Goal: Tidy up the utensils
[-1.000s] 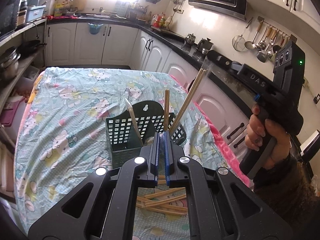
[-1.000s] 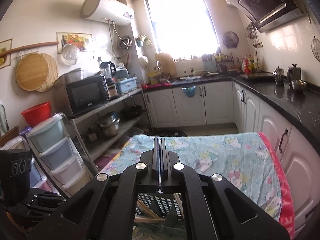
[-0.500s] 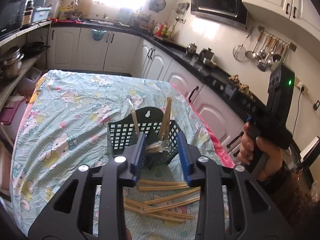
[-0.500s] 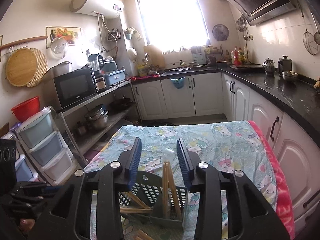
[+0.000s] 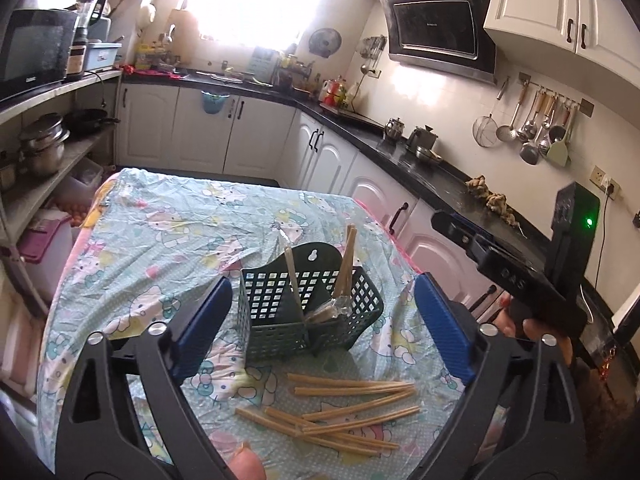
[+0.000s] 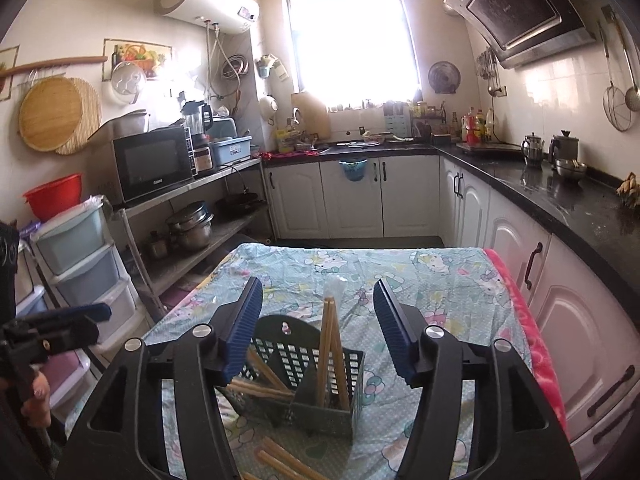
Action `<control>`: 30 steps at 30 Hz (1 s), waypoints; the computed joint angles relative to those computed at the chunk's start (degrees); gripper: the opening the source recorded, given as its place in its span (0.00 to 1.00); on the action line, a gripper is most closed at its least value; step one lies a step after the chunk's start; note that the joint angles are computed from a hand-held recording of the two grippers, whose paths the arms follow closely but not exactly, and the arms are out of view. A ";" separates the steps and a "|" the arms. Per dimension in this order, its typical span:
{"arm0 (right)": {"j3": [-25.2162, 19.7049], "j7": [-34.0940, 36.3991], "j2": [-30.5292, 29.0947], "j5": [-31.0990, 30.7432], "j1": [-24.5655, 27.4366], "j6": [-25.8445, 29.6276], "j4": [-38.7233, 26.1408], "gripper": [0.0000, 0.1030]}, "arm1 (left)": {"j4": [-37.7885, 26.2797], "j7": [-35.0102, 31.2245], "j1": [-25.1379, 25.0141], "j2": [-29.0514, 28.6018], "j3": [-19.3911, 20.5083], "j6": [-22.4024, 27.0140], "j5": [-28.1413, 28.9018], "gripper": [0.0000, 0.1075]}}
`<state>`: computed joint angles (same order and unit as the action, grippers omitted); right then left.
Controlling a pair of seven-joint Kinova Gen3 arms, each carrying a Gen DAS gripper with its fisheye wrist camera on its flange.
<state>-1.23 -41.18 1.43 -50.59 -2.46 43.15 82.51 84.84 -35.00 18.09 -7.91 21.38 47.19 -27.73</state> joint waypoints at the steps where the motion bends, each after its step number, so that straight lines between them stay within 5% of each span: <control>1: 0.04 1.06 -0.55 -0.56 0.13 -0.19 0.87 0.58 | 0.42 0.56 -0.07 -0.26 0.21 -0.03 -0.43 0.84; 30: 4.99 12.65 -8.09 0.73 -5.27 2.02 13.00 0.63 | 9.08 8.90 -4.10 -4.01 4.04 -0.83 1.07 0.86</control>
